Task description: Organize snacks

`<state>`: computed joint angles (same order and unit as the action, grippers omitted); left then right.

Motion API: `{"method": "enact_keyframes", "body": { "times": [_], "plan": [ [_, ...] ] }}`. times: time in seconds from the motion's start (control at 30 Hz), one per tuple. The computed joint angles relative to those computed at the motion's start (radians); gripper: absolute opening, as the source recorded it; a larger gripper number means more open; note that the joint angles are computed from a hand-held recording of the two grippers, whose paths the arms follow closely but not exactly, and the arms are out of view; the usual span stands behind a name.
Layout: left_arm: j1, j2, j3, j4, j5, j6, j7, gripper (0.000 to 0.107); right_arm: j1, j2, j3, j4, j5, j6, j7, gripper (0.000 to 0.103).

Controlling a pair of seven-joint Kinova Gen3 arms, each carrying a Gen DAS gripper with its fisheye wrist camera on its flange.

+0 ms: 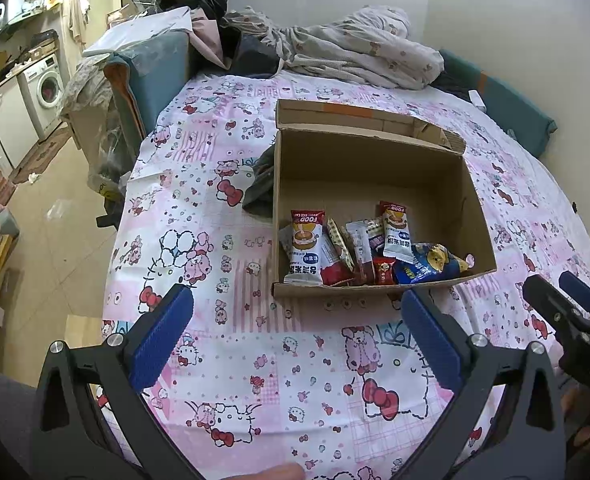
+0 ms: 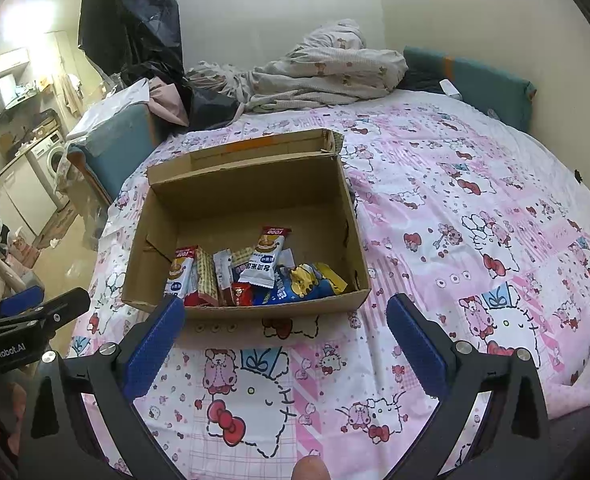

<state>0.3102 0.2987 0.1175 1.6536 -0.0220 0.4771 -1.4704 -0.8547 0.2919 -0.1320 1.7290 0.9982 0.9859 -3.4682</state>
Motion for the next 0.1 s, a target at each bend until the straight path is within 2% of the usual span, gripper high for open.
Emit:
{"method": "enact_keyframes", "body": {
  "times": [0.1],
  "plan": [
    [-0.026, 0.010, 0.024, -0.010, 0.035, 0.016, -0.037, 0.103, 0.005, 0.003, 0.000, -0.002, -0.004, -0.010, 0.005, 0.103]
  ]
}}
